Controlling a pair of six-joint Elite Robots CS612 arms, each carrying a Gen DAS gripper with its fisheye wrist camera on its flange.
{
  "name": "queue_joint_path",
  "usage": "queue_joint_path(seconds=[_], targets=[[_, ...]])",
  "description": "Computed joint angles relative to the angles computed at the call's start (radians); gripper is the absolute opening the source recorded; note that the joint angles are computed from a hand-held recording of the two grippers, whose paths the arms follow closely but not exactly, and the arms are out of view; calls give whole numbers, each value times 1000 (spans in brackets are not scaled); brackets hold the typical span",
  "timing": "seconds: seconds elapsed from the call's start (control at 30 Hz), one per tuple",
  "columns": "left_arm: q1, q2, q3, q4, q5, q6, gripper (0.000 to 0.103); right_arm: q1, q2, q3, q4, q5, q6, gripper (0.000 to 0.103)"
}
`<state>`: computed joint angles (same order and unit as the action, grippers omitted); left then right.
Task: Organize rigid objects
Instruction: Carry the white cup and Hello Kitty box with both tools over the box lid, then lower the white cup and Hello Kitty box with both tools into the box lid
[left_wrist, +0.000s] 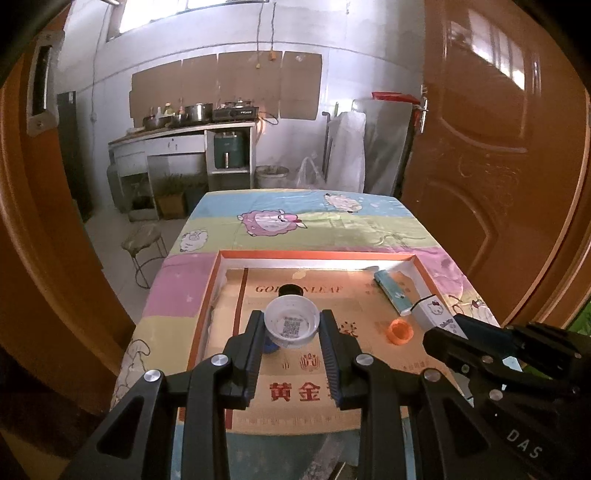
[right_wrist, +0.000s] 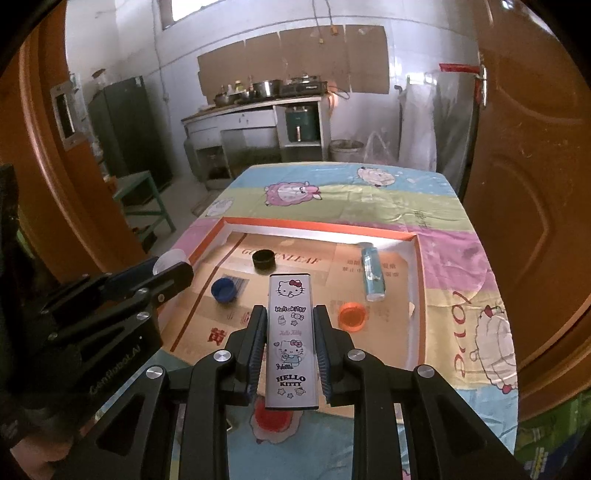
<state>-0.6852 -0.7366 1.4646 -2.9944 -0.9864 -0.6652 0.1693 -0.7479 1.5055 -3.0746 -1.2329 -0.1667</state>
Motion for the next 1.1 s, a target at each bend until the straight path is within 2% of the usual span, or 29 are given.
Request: queue_joint_path(seconds=[0.43, 1.1], targets=[[46, 30, -70, 97, -38, -46, 30, -2, 55, -117, 120, 15, 21, 26], [110, 100, -199, 250, -128, -63, 30, 15, 161, -323, 305, -14, 14, 26]])
